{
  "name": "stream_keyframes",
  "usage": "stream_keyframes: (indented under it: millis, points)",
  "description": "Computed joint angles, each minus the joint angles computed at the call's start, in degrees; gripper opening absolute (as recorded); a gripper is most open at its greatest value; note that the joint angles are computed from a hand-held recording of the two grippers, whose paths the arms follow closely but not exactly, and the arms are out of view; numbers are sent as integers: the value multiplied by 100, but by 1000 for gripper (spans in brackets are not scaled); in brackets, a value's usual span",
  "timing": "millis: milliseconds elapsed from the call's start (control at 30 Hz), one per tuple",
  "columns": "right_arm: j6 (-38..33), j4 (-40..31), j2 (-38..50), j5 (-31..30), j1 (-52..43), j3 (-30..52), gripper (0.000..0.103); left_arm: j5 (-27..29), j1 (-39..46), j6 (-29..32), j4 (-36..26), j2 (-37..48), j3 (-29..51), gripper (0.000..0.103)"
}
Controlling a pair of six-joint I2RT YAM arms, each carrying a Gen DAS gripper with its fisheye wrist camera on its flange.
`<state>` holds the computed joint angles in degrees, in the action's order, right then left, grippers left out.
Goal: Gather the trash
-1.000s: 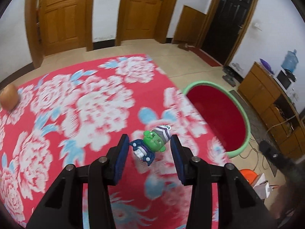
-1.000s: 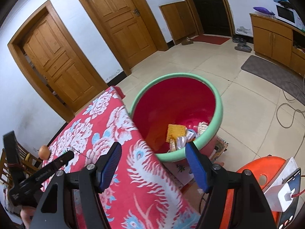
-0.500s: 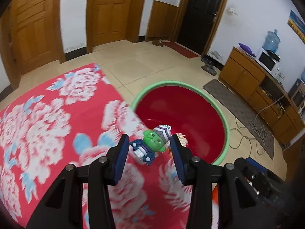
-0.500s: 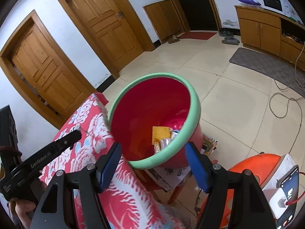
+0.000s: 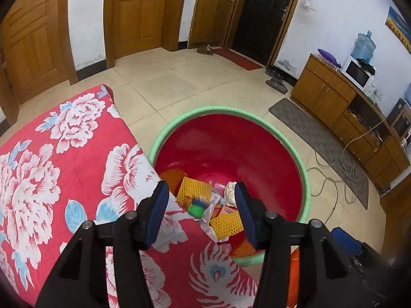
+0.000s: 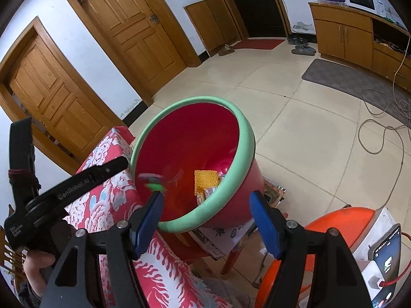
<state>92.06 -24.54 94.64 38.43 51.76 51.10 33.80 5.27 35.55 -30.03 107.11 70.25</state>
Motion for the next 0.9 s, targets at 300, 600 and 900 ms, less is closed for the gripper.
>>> stream_keyframes:
  millis: [300,600,900]
  points:
    - [-42,-171,-78,124,180,122,72,-13,307,22,-105,-445,-207,54]
    - [-217,-471,4,364,597,600,74,164,1282,434,-479,-921,-415,62]
    - [-701,-744,598,472,962,1562,76,173,2500,969,-852,-1000,-284,66]
